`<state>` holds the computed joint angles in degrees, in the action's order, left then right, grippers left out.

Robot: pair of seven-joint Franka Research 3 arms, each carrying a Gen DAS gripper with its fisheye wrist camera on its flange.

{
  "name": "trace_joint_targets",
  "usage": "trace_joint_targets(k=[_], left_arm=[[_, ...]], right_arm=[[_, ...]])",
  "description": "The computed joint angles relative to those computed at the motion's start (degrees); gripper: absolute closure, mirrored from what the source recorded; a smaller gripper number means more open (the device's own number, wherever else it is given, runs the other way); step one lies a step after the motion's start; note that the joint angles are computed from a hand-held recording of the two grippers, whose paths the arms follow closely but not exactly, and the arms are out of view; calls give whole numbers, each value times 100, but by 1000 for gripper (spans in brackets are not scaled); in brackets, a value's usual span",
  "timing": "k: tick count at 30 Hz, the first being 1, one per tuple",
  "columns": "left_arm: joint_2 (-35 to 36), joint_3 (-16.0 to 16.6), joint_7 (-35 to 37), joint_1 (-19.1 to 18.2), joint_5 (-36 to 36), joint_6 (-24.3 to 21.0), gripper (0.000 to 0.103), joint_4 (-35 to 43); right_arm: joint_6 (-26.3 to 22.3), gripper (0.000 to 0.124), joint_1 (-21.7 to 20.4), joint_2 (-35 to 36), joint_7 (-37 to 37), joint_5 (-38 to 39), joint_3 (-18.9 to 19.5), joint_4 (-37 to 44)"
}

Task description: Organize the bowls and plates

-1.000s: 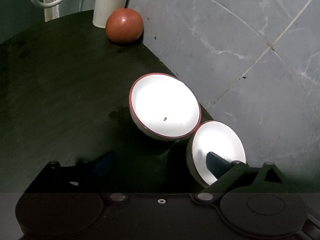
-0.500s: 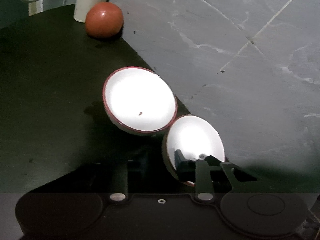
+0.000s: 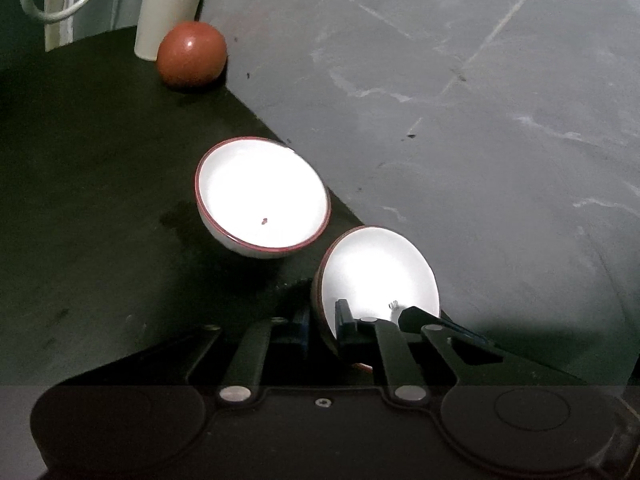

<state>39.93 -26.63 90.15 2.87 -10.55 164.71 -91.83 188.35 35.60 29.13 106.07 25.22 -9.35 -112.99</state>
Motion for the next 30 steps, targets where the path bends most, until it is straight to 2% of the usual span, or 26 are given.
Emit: trace_joint_targets(k=[10,21,27,30], left_arm=[[-769,-1007,918,931,-634,387,90,-1135],[-1487,-2132,2143,1929,-1882,592,90,-2229],[-1948,-2402,2790,2206,-2665,333,89,-2687],[-2120,-2328,3005,2157,-2966,145,89,-2824]], right_arm=[[486,109,-25,-821,-515,248,293,-931],[813,109,871,-1714,-1775,1730,-59,-1780],[840,109,1131,-2108,-2640,2754,34,-2109],[770,109,1353,-2254,-3287,3520,-5,-2185]])
